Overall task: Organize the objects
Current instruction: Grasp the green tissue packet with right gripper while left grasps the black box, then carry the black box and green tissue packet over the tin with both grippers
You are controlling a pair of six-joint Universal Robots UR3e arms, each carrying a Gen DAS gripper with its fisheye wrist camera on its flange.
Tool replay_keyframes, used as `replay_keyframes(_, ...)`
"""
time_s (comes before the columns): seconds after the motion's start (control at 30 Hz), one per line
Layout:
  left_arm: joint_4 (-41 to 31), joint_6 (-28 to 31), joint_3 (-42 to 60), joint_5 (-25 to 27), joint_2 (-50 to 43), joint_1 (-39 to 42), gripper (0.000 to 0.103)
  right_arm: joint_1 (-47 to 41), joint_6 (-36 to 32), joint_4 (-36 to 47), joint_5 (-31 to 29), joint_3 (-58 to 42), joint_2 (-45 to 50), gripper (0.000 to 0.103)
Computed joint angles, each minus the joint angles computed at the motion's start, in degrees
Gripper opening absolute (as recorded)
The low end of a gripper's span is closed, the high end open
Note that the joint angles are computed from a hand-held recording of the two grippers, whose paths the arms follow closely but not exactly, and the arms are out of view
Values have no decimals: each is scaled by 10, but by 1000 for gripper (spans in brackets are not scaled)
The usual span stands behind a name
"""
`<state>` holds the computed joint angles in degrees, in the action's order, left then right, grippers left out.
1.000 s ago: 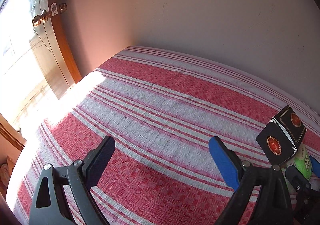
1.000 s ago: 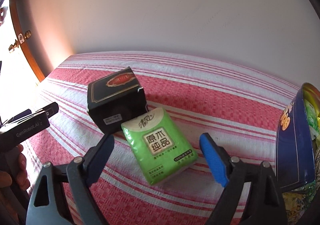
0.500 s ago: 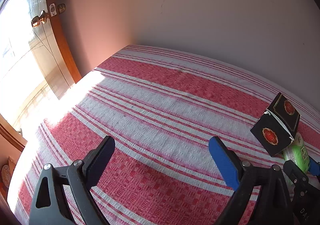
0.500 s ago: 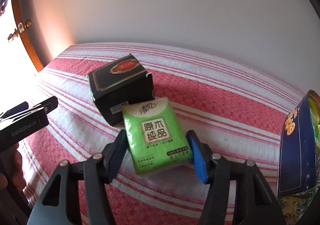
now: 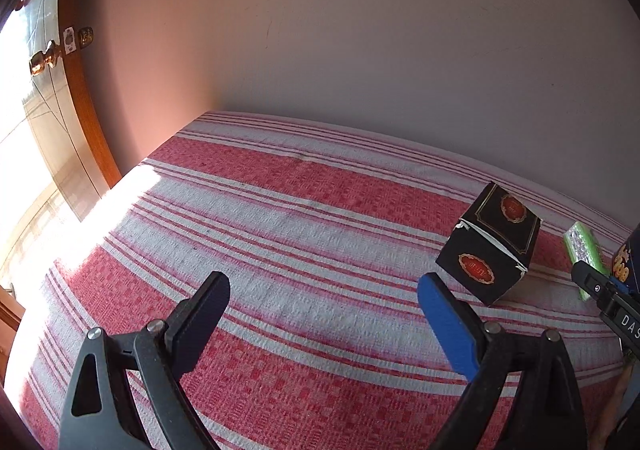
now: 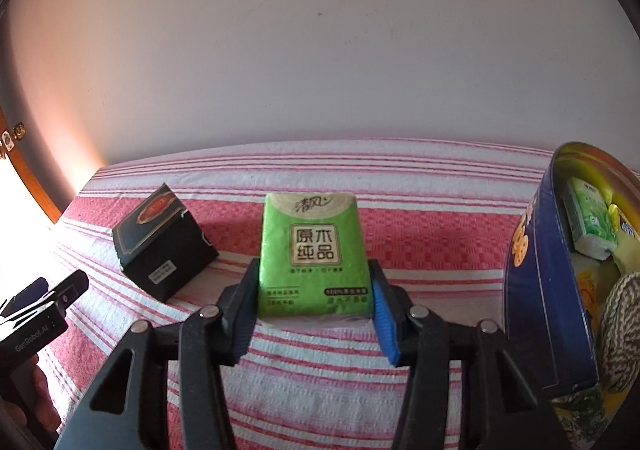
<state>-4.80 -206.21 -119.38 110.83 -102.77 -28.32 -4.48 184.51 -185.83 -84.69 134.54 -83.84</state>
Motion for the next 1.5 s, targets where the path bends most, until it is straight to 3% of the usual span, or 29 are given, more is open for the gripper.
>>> replay_keyframes(0.17,48,71,47,-16,-44,-31,96,-35,2,32,36,-4,-6,50)
replay_keyframes(0.37,-5,165,154,-86,-100,-33,96,-75,-11,59,72,5,-24,50)
replay_keyframes(0.43,-38,174,198,-84,-126,-32,96,-76,-9,70,76,-4,-18,50)
replay_keyframes(0.6,-121,160,285,-151,-170,2,96,-83,-25,82,83,-6,-23,50)
replay_keyframes(0.7,-145,152,330,-130,-204,0,96,-80,-29,83,81,-10,-21,50)
replay_keyframes(0.73,-167,148,342,-134,-208,3,93,-80,-32,85,81,-10,-21,50)
replay_keyframes(0.8,-177,131,355,-145,-216,9,65,-62,-23,80,68,-26,-3,50)
replay_keyframes(0.83,-168,125,349,-151,-213,12,60,-61,-25,82,67,-27,-3,50)
replay_keyframes(0.93,-143,103,323,-173,-200,26,60,-57,-24,79,64,-24,-3,50)
replay_keyframes(1.1,-79,29,264,-142,-171,21,60,-72,-32,78,71,-1,-26,50)
replay_keyframes(1.3,-144,-5,318,3,-186,-56,60,-64,-30,56,62,6,-31,50)
replay_keyframes(1.5,-168,-42,302,49,-167,-104,60,-52,-31,46,47,4,-30,50)
